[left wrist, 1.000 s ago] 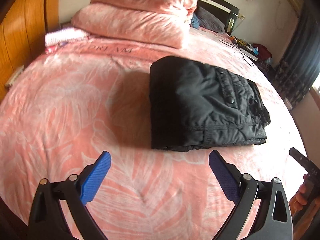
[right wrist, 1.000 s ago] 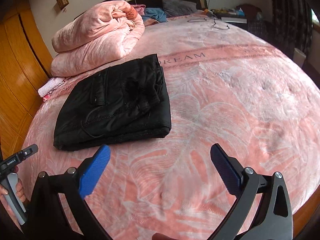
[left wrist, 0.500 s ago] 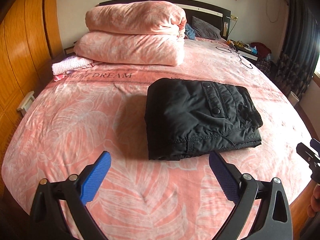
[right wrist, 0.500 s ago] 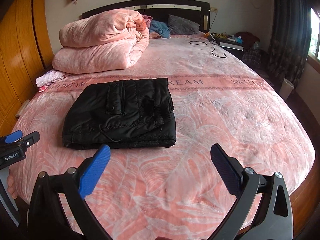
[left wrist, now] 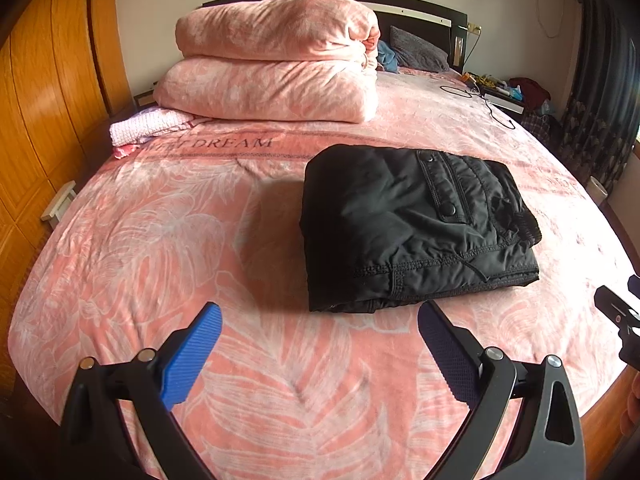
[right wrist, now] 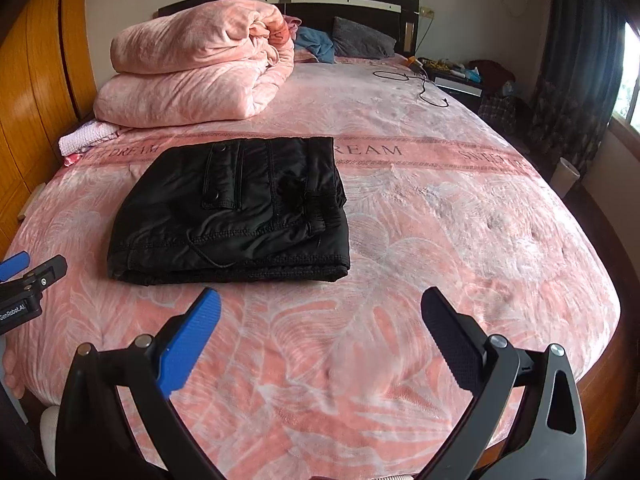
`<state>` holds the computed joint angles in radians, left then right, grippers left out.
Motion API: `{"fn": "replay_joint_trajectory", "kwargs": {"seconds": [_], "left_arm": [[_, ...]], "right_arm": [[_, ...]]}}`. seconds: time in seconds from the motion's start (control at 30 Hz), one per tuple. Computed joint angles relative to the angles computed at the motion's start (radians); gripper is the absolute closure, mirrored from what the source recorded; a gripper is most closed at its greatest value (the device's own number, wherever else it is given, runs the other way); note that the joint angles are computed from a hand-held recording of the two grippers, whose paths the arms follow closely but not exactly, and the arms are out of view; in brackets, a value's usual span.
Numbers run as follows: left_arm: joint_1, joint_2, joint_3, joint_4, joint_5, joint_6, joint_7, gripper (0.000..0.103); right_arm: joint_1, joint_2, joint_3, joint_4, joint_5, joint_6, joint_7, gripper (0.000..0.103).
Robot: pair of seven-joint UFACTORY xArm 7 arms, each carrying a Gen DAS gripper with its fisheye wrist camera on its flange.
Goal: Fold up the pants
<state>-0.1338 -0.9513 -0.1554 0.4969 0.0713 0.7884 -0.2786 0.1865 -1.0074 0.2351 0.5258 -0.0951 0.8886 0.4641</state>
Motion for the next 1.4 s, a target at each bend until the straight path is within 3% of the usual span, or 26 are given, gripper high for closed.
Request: {"fn": "replay_joint_trajectory", "kwargs": {"seconds": [1.4], "left_arm": [[-0.004, 0.030, 0.001, -0.007, 0.012, -0.021, 0.017, 0.004]], "right_arm": [[0.007, 0.053, -0.003, -0.004, -0.006, -0.049, 0.005, 0.003]]}}
